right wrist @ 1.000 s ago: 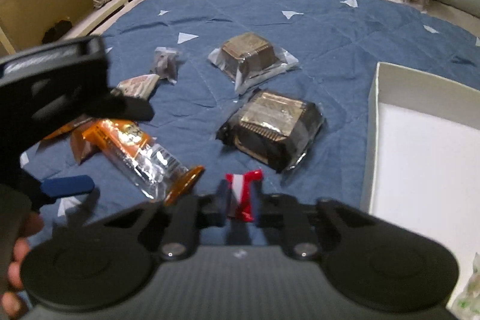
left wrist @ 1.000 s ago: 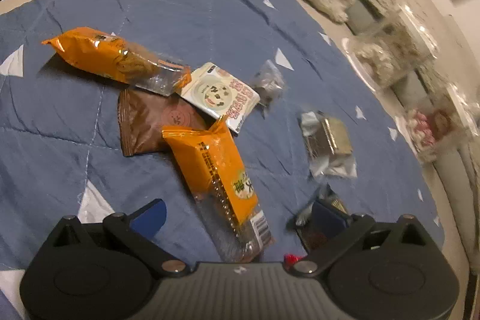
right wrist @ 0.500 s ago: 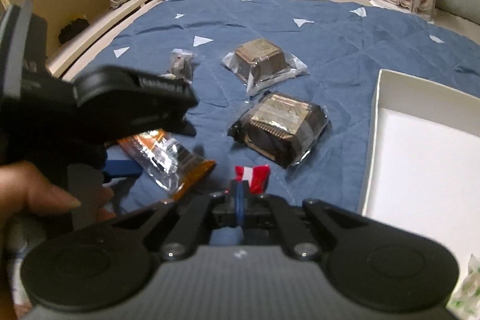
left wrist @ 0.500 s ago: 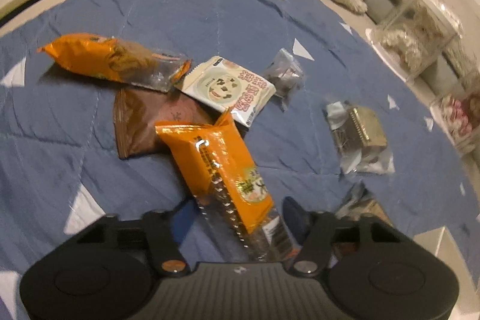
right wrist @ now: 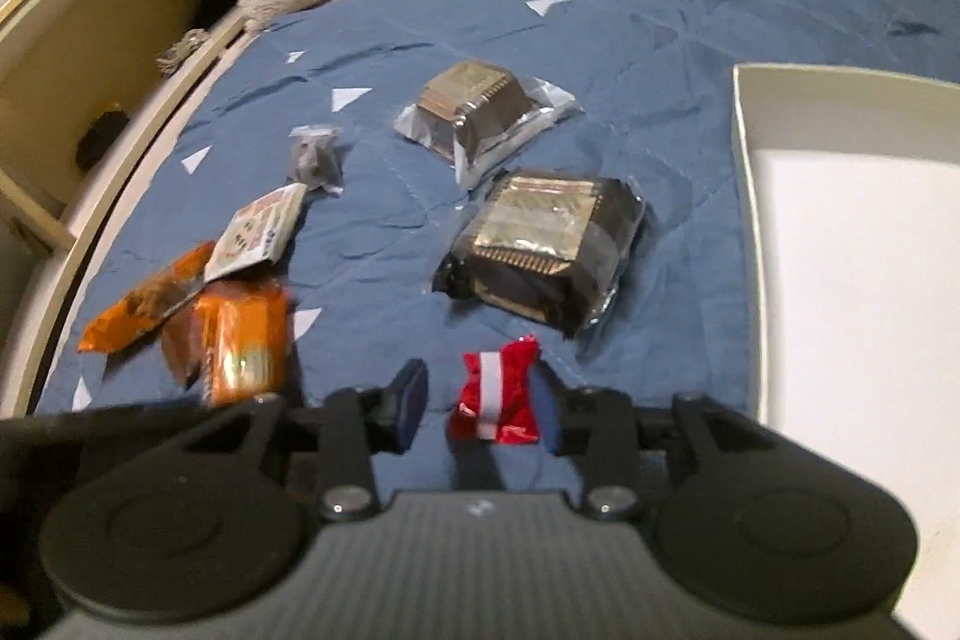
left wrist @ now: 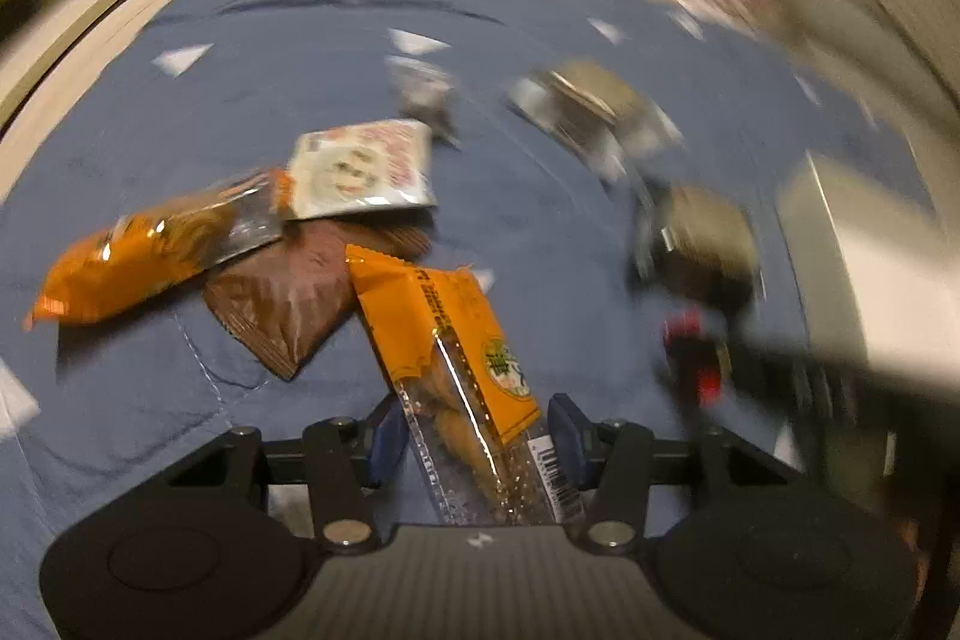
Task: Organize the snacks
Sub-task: 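Grasp the orange bar packet with the left tool while the right tool grasps the red-and-white candy, then carry both snacks over the white tray and open both tools to release them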
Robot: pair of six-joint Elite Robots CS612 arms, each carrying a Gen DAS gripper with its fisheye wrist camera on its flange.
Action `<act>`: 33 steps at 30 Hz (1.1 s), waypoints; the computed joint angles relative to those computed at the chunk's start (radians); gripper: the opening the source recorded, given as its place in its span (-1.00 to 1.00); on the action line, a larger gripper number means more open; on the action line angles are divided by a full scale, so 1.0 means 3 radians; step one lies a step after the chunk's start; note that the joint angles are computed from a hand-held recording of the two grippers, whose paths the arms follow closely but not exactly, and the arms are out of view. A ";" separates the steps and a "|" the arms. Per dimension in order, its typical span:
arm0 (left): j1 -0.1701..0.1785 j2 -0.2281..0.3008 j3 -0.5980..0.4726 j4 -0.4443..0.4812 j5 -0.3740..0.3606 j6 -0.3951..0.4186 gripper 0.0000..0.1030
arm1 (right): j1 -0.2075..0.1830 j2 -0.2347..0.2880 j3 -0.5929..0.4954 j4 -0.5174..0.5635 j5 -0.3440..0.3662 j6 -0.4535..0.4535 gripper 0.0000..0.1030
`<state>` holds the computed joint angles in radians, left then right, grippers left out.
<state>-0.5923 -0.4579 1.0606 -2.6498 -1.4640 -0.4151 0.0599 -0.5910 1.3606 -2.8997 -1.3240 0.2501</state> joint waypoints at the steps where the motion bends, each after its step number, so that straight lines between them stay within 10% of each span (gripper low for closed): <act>1: -0.0001 -0.0019 0.0030 0.0016 -0.0028 0.0178 0.02 | 0.0008 0.0010 -0.0021 0.0029 -0.0030 0.0040 -0.15; 5: -0.0009 -0.0056 0.0093 0.0017 -0.0035 0.0367 0.03 | 0.0062 0.0079 -0.0131 0.0153 -0.0192 -0.0033 -0.17; 13: -0.0042 -0.0006 0.0018 0.0117 0.0181 -0.0488 0.09 | 0.0078 0.0099 -0.0118 0.0018 -0.0282 -0.0188 -0.40; 33: -0.0150 -0.0367 0.0391 -0.0386 0.0552 -0.0584 -0.17 | 0.0006 -0.0358 0.0485 -0.0673 -0.0089 -0.0411 -0.42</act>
<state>-0.6373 -0.5679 1.1780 -2.7656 -1.2984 -0.5904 0.0617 -0.6984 1.5062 -3.1017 -1.3508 0.1269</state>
